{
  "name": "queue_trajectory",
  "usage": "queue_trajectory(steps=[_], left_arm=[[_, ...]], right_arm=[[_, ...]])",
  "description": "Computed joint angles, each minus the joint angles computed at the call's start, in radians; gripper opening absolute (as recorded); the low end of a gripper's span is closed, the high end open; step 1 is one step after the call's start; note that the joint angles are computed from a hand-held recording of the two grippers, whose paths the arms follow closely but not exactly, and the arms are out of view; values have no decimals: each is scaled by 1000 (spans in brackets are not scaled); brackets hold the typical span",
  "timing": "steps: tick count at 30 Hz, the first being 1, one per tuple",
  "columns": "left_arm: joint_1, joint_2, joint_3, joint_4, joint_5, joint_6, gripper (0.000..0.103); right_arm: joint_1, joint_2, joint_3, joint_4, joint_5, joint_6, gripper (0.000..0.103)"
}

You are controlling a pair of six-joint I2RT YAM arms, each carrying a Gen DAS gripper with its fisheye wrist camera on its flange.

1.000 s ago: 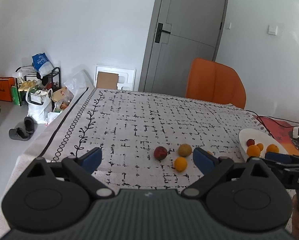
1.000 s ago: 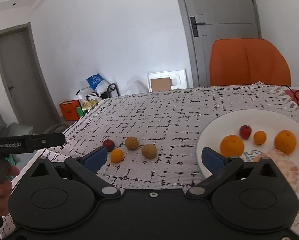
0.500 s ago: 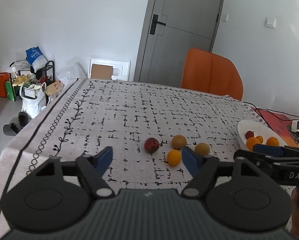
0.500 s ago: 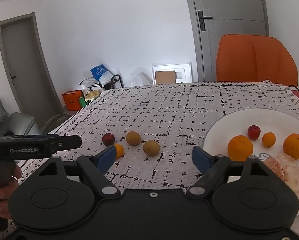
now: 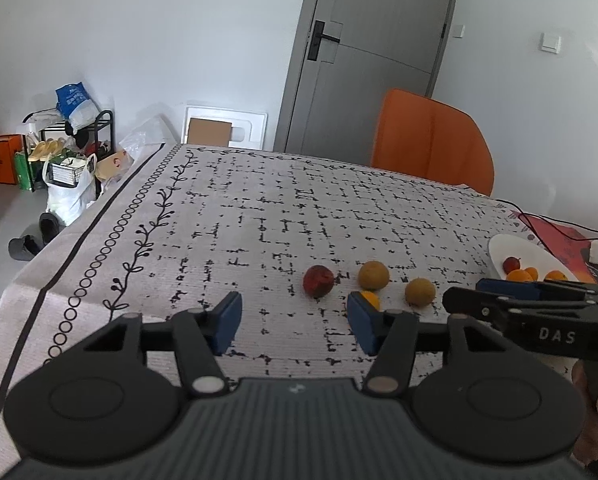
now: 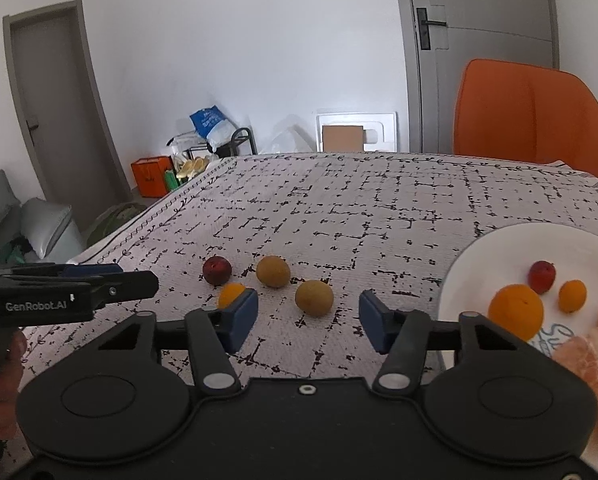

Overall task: Organize fruits
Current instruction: 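Grasp a small tangerine with the left tool while the right grasps a yellow apricot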

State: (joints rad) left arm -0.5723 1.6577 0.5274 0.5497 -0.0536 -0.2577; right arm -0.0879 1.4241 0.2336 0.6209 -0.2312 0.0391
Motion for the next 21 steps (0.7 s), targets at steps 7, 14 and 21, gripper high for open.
queue_trajectory(steps=[7, 14, 21], left_arm=[[29, 16, 5, 2, 8, -3, 56], [39, 48, 16, 10, 28, -3, 56], [41, 74, 32, 11, 44, -5, 56]], right_arm=[[29, 100, 67, 1, 34, -6, 45], [65, 162, 107, 6, 82, -19, 41], [80, 202, 143, -7, 111, -33, 25]])
